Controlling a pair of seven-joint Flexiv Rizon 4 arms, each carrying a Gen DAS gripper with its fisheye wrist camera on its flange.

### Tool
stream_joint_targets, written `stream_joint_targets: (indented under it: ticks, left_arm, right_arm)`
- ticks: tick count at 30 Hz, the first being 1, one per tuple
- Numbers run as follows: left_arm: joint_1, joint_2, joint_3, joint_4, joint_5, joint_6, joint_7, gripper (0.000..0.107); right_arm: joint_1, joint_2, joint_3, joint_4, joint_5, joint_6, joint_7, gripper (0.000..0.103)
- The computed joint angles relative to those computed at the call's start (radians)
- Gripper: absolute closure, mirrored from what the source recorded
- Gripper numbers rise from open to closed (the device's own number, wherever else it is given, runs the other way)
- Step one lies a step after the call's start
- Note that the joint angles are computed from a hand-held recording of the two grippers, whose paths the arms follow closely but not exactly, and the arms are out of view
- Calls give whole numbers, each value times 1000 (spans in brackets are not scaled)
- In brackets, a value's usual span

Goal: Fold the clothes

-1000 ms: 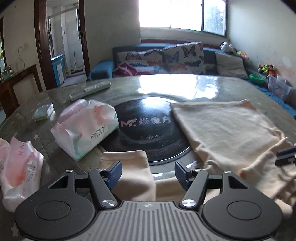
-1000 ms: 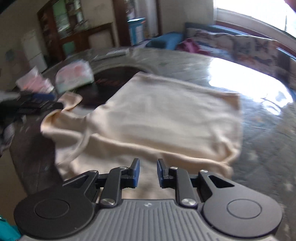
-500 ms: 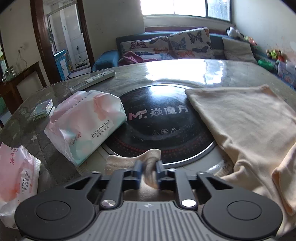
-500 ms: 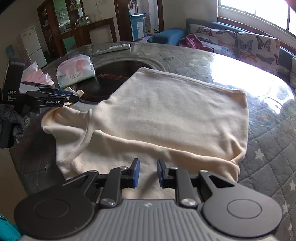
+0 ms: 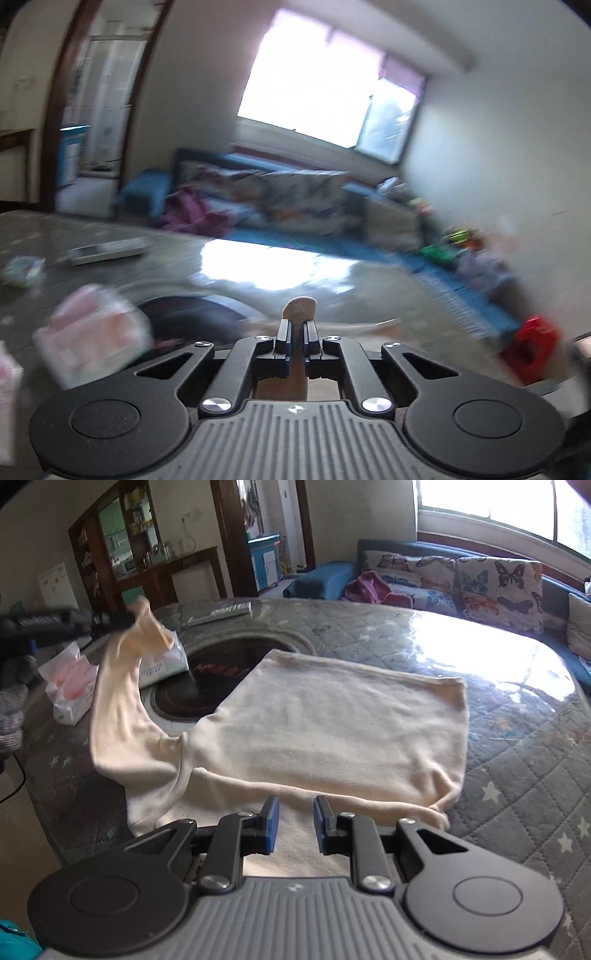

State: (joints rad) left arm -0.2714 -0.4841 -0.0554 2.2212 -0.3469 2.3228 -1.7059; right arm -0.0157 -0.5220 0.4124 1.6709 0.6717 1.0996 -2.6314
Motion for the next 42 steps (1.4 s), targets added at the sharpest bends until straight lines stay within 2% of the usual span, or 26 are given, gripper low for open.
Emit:
stream_joint_targets:
  ticks: [5, 14, 17, 21, 22, 24, 25, 28, 31, 36, 39, 42]
  left_arm:
    - [33, -45, -72, -105, 134, -17, -45, 100]
    - [55, -201, -144, -269, 256, -148, -65, 99]
    - [70, -236, -173, -298, 287, -220, -57, 98]
    - [100, -251, -222, -295, 351, -278, -37, 89]
    - [94, -242, -215, -285, 356, -280, -27, 86]
    - [83, -222, -200, -263, 364, -281, -6, 70]
    - [78, -208, -190, -245, 361, -276, -1, 69]
    - [68, -162, -154, -179, 343, -258, 5, 67]
    - [-13, -121, -48, -110, 253, -238, 30, 65]
    - [-98, -84, 44, -14, 133, -215, 93, 62]
    - [-154, -71, 84, 33, 52, -193, 145, 60]
    - [-167, -68, 81, 55, 15, -181, 186, 60]
  right_arm:
    - [-27, 7, -4, 0, 31, 9, -9, 84]
    - [-51, 6, -27, 4, 46, 34, 13, 84]
    - [-47, 0, -36, 5, 31, 45, 36, 83]
    - [-52, -7, -39, 2, 10, 33, 87, 83]
    - [-56, -8, -37, -1, 9, 23, 97, 83]
    - [-63, -10, -33, -8, 10, 4, 111, 83]
    - [-65, -11, -32, -12, 12, -3, 115, 83]
    - [-68, -14, -28, -24, 21, -29, 129, 83]
    - [-67, -24, -34, -44, 22, -85, 157, 82]
    - [-50, -49, -51, -71, 21, -164, 220, 79]
    - [-47, -59, -58, -92, 29, -201, 260, 79]
    - [-51, -65, -61, -115, 48, -224, 291, 78]
